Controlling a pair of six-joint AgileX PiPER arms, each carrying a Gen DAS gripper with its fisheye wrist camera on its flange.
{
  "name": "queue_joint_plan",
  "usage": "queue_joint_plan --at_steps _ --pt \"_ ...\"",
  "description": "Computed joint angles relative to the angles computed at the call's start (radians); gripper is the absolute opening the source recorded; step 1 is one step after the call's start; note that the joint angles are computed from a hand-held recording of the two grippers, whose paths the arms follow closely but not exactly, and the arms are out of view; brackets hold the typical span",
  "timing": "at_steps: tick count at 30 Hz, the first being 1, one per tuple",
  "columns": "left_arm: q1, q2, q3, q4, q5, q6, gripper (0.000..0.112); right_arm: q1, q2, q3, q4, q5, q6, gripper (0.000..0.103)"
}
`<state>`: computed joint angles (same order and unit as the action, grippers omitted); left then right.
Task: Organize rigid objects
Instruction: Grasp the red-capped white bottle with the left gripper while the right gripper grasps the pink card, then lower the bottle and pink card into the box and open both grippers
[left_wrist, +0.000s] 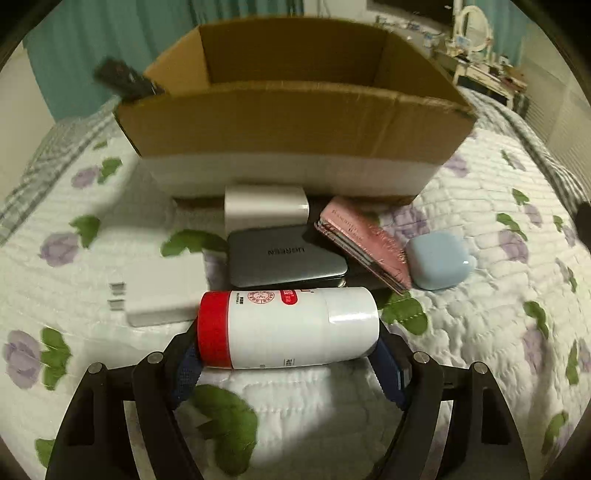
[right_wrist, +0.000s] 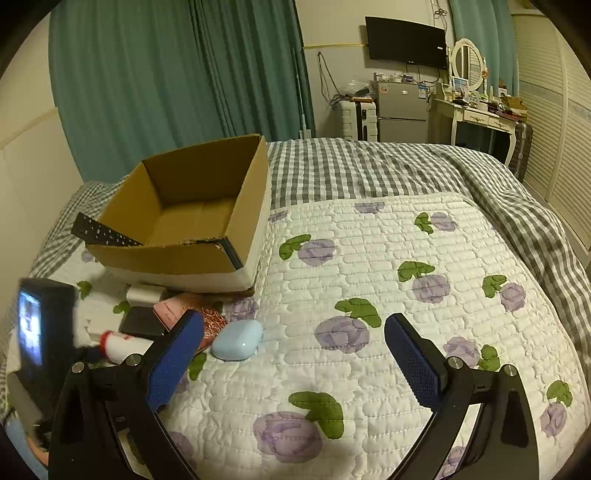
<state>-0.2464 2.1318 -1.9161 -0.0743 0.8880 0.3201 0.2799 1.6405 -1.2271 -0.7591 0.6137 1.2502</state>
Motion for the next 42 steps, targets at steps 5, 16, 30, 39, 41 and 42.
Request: queue_joint_plan --at_steps 5,16,30,39,41,42 --pt "0.071 -0.102 0.083 -0.098 -0.061 0.105 0.079 0.001 0.017 0.009 0.014 -0.046 -0.049 0.099" --pt "0.18 0.0 -0.109 -0.149 0.028 0.111 0.079 0.064 0.303 -0.319 0.27 0.027 -0.53 0.072" --pt "0.166 0.033 -0.128 -0.154 0.02 0.137 0.079 0.086 0.543 -0.645 0.303 0.199 -0.724 0.027" --pt "0.168 -0.007 -0.087 -0.182 -0.004 0.165 0.079 0.063 0.338 -0.405 0.333 0.018 -0.655 0.009" --pt "0.171 -0.027 -0.071 -0.196 -0.01 0.177 0.079 0.068 0.302 -0.377 0.31 0.014 -0.627 0.009" --pt "0.172 -0.034 -0.067 -0.204 -0.009 0.183 0.079 0.064 0.281 -0.367 0.311 0.014 -0.629 0.009"
